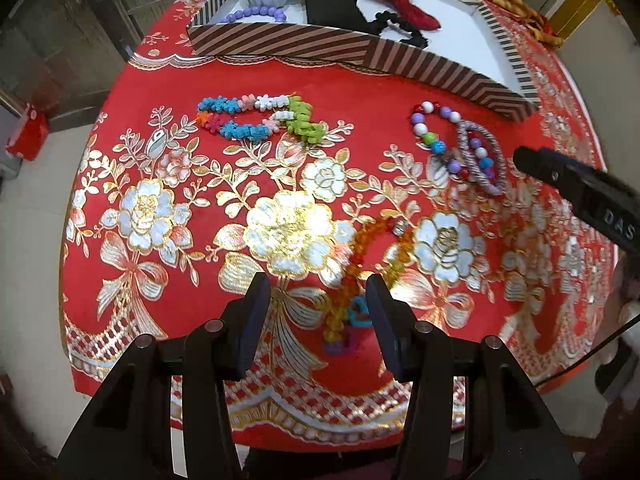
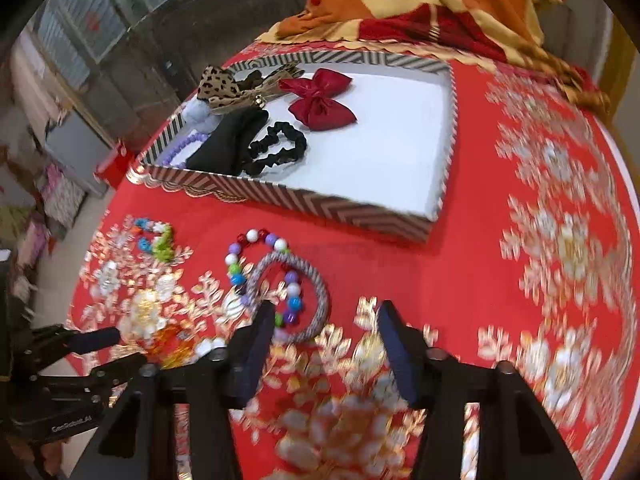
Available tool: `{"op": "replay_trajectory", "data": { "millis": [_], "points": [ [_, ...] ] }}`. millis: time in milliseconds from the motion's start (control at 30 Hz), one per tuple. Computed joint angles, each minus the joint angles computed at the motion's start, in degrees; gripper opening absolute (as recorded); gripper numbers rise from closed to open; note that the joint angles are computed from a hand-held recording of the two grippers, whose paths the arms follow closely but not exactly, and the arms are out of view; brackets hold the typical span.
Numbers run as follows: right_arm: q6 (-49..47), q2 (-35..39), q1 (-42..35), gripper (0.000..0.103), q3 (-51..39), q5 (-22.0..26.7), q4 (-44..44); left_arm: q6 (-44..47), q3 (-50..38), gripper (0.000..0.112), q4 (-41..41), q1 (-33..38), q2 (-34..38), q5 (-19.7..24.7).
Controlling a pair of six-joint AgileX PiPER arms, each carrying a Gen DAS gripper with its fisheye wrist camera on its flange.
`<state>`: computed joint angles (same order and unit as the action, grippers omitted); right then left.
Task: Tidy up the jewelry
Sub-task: 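Grasp the orange bead bracelet with the left tool while the right tool grasps the silver bangle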
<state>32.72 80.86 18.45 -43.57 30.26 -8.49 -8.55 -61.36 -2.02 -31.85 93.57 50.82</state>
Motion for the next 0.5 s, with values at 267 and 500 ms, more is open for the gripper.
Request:
{"op": "replay_trajectory", "data": {
  "millis": [267,500],
  "points": [
    [-5.42,6.67,-0.19,0.031,-3.9,0.26,0.44,-0.68,-1.6,0.049,1.69,-0.78,3.0,-0.71],
    [-14.69,7.13,-1.5,0.006,-3.48,-2.84,8.83,-0.08,-3.71,0.015,2.68,-1.21,5.76,-2.64]
  ]
}}
